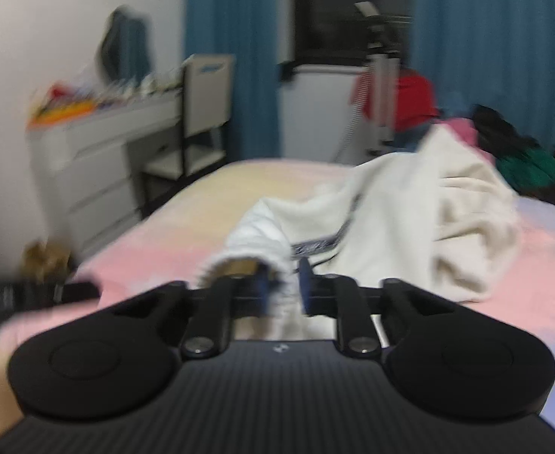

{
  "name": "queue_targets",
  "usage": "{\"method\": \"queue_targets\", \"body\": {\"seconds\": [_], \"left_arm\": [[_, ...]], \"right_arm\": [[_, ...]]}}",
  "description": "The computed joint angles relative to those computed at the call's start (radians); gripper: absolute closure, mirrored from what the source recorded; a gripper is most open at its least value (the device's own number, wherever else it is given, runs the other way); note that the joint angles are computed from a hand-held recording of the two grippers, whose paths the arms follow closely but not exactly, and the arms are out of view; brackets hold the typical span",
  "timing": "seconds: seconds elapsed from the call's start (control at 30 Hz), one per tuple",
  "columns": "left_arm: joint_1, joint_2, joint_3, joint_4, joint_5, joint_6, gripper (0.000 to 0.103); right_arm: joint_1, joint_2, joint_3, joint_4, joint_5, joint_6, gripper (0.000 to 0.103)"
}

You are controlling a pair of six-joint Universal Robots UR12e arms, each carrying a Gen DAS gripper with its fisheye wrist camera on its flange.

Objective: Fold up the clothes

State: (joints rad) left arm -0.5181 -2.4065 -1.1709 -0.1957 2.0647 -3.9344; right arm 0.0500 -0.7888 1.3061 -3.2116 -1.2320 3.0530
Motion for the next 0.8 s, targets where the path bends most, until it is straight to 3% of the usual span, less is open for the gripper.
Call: {"method": "queue_targets", "body": {"seconds": [0.2, 0.37, 0.47, 0.53, 0.67, 0.73, 0.8], "left_arm": [[-0.005, -0.026, 0.034, 0.016, -0.086, 0.025, 0.026], [-0.017, -0.047, 0.071, -0.012, -0.135, 0.079, 0.026], [-0.022, -0.054, 0.087, -0.032, -0.180, 0.077, 0.026], [-0.029, -0.062, 0.105, -0.062, -0.183, 0.087, 0.024], [-0.037, -0.078, 0.137, -0.125, -0.183, 0.112, 0.022], [-0.035, -0.086, 0.156, -0.163, -0.201, 0.107, 0.022], [-0.030, -0.092, 0.162, -0.173, -0.242, 0.084, 0.022]], "right_arm": [[-0.100, -0.047, 0.052, -0.008, -0.029, 0.196, 0.093], [-0.168, -0.085, 0.131, 0.128, -0.128, 0.241, 0.095], [-0.219, -0.102, 0.156, 0.282, -0.040, 0.349, 0.095], [-0.242, -0.106, 0.186, 0.218, 0.033, 0.440, 0.093], [-0.249, -0.092, 0.198, 0.054, 0.162, 0.509, 0.091], [-0.251, -0.072, 0.182, -0.002, 0.240, 0.498, 0.082], [-0.245, -0.046, 0.130, 0.026, 0.275, 0.462, 0.035]]}}
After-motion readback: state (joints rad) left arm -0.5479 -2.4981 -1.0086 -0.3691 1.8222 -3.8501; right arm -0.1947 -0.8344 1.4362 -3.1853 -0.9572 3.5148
